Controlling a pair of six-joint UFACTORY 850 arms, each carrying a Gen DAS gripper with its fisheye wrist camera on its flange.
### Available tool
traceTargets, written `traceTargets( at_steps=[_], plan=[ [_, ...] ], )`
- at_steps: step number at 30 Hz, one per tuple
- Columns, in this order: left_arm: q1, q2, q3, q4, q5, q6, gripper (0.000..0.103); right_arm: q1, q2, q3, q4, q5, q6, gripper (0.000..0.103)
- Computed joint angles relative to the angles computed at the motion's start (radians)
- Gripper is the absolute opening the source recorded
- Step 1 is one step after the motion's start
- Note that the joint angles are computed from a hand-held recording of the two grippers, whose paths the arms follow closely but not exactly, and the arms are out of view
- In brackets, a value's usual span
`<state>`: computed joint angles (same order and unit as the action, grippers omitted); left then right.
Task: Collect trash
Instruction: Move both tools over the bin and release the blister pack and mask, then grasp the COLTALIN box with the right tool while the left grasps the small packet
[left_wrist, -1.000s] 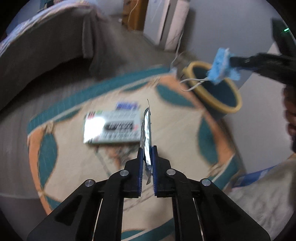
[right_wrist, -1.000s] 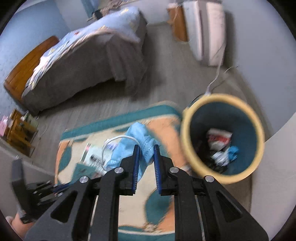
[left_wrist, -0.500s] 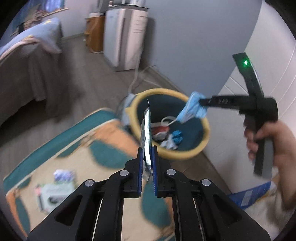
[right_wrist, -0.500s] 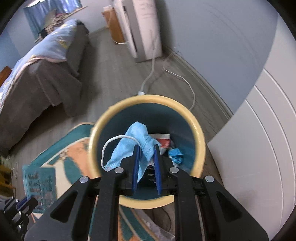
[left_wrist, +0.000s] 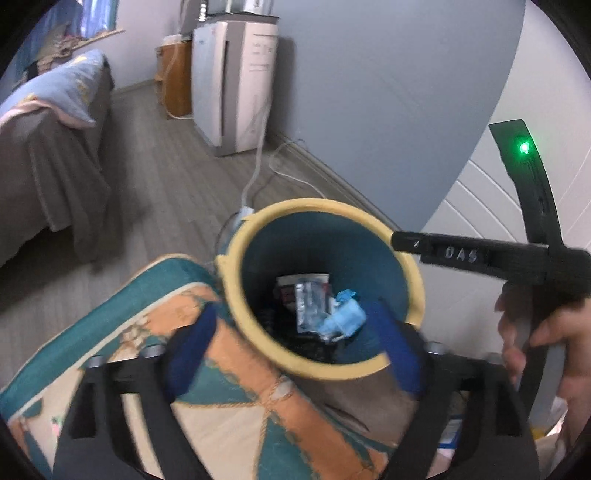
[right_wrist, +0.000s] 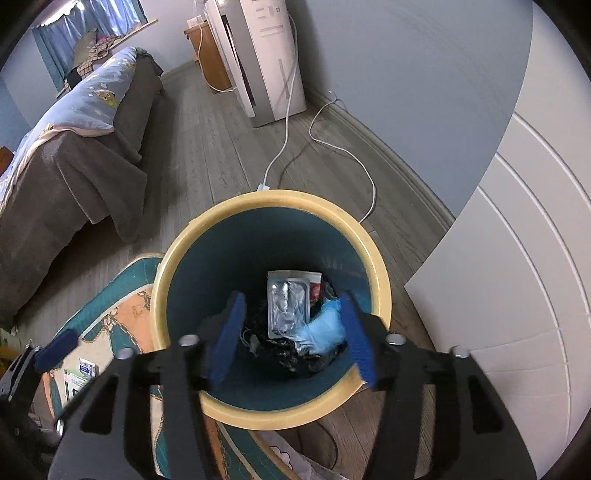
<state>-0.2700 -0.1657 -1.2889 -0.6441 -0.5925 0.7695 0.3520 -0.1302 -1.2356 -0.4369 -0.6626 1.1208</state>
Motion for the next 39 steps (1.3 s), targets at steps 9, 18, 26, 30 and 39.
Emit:
traceTargets(
  at_steps=[9,18,26,30,39],
  plan=[
    [0.143,0.13,0.099,0.157,0.022,-0.073,0.096,0.069,-0.04,-0.088,0.101,0.011,-0.146,0.097],
    [0.352,0.211,0.168,0.389,0.033,-0.128,0.097,0.22,-0.225,-0.318,0.099,-0.056,-0.242,0.097],
    [0.529,0.184,0.19,0.312,0.042,-0.06,0.097,0.334,-0.471,-0.582,0.163,-0.13,-0.529,0.097],
    [0.578,0.154,0.178,0.298,0.046,-0.035,0.097,0.394,-0.591,-0.716,0.152,-0.174,-0.732,0.097],
    [0.652,0.094,0.133,0.174,-0.026,0.045,0.097,0.428,-0.76,-0.904,0.299,-0.248,-0.981,0.097]
  ],
)
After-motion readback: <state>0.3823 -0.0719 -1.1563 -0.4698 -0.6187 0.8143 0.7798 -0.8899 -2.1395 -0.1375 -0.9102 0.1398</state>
